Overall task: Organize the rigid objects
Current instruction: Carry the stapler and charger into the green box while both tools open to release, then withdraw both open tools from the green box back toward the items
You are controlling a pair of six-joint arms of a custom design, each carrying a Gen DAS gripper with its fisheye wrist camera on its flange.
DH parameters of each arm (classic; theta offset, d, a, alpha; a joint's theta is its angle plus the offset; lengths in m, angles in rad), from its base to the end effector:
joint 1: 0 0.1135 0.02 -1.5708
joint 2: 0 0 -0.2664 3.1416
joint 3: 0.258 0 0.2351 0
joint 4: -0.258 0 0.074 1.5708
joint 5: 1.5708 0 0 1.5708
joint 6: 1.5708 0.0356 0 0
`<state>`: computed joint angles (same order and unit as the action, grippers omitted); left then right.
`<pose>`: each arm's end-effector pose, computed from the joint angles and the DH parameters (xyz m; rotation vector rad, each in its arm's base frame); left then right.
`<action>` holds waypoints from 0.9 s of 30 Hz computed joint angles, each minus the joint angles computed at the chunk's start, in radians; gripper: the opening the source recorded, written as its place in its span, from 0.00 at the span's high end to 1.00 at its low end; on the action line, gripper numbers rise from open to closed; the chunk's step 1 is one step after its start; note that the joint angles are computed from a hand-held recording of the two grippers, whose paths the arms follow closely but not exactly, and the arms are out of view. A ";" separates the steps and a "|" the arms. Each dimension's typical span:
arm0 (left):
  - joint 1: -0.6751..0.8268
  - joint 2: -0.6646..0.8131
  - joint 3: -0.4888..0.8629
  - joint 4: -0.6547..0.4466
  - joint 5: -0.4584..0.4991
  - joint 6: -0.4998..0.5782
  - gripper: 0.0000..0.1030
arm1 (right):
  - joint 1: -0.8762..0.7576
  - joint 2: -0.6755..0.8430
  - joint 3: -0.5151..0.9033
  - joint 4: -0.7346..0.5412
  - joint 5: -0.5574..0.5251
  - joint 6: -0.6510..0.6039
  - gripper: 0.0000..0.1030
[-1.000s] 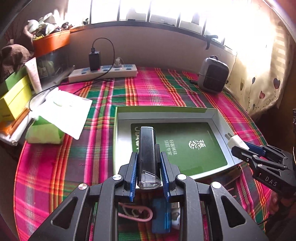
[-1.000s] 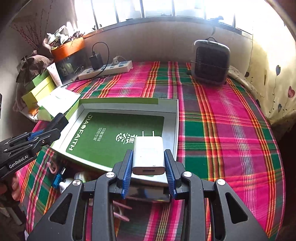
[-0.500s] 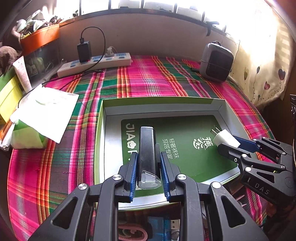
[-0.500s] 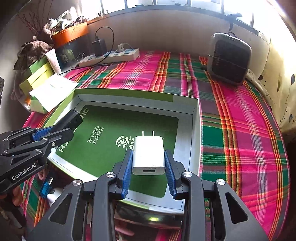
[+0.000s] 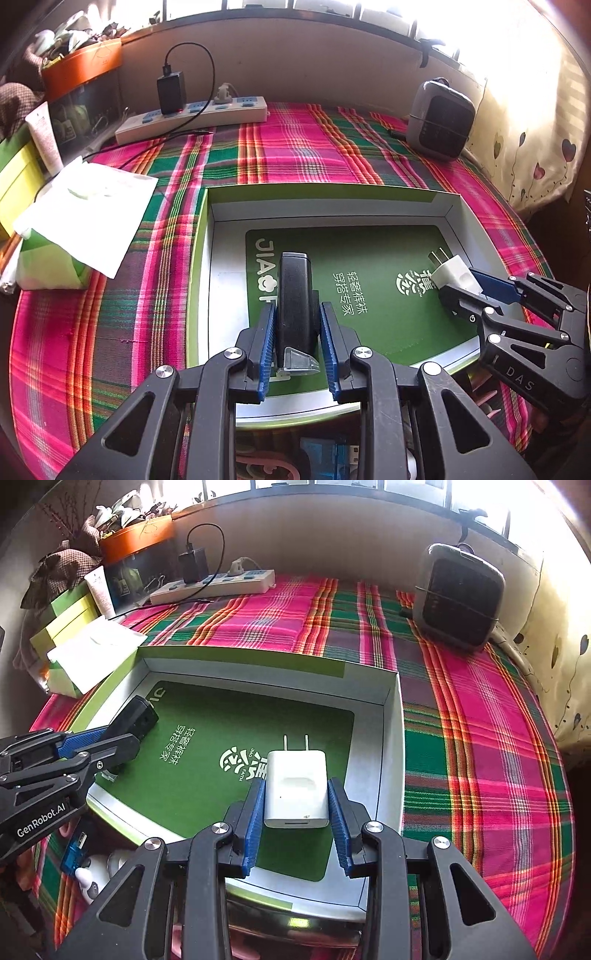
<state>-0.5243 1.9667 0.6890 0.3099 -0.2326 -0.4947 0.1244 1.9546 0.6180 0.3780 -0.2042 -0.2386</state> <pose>0.2703 -0.1468 0.0695 -0.0539 2.5043 -0.1244 0.2902 0.0436 0.0642 -0.5334 2.4559 0.2116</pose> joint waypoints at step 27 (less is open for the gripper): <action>-0.072 -0.173 -0.128 0.017 -0.036 -0.077 0.57 | -0.053 -0.158 -0.159 0.094 -0.062 0.013 0.48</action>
